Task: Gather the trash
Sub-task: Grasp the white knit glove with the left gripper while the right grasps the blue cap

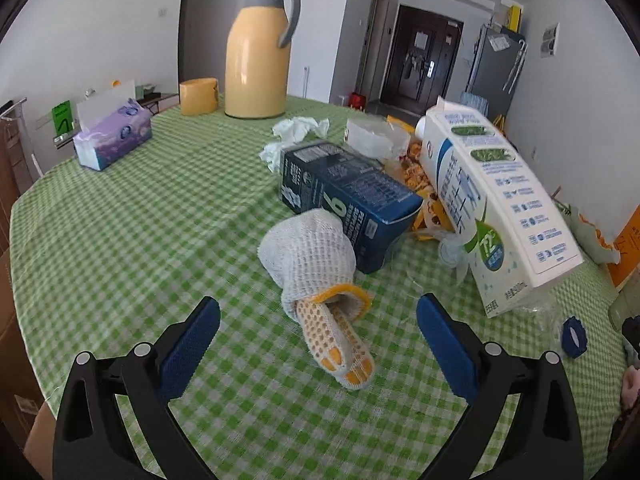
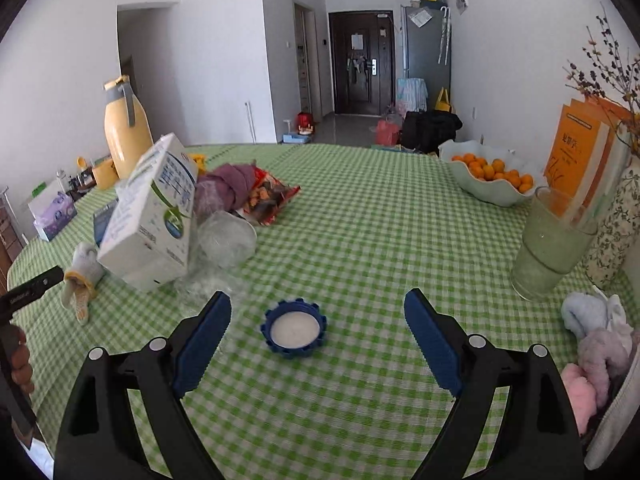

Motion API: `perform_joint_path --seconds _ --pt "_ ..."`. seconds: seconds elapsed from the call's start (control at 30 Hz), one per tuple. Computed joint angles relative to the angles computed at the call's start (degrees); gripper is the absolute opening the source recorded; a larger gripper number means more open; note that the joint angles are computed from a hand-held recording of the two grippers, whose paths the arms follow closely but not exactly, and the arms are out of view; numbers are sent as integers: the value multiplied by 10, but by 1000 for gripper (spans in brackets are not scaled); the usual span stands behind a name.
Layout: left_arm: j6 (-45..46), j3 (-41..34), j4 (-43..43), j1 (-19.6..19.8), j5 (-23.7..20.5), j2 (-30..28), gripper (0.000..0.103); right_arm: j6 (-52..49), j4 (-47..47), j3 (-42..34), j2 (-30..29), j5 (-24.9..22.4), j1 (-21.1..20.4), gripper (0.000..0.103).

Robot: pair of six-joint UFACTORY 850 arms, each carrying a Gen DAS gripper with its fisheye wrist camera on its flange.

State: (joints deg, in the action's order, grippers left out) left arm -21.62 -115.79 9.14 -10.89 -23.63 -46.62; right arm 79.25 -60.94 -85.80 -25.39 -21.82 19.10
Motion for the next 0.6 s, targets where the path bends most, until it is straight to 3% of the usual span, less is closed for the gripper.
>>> perform_joint_path --seconds 0.07,0.17,0.2,0.23,0.3,0.37,0.43,0.53,0.57,0.6 --pt "34 -92 -32 1 -83 -57 96 -75 74 -20 -17 -3 -3 85" --pt "41 -156 -53 3 -126 -99 92 -200 197 -53 -46 -15 -9 85" --pt "52 -166 -68 5 -131 -105 81 -235 228 -67 -57 -22 -10 85" --pt "61 -180 -78 6 -144 -114 58 -263 252 -80 -68 -32 -10 85" --pt "85 -204 -102 9 -168 -129 37 -296 283 -102 -86 -48 -11 85" --pt "88 -203 -100 8 -166 -127 30 -325 320 -115 -97 -53 -14 85" --pt "102 -204 -114 9 -172 -125 15 -349 352 -132 -109 -65 -16 85" --pt "125 -189 -135 13 -175 -110 9 -352 350 -145 -120 -79 -14 85" --pt "129 -171 -138 13 -167 -98 9 -362 357 -146 -121 -78 -14 77" --pt "126 -157 -137 14 -158 -89 9 -380 373 -150 -123 -76 -15 62"
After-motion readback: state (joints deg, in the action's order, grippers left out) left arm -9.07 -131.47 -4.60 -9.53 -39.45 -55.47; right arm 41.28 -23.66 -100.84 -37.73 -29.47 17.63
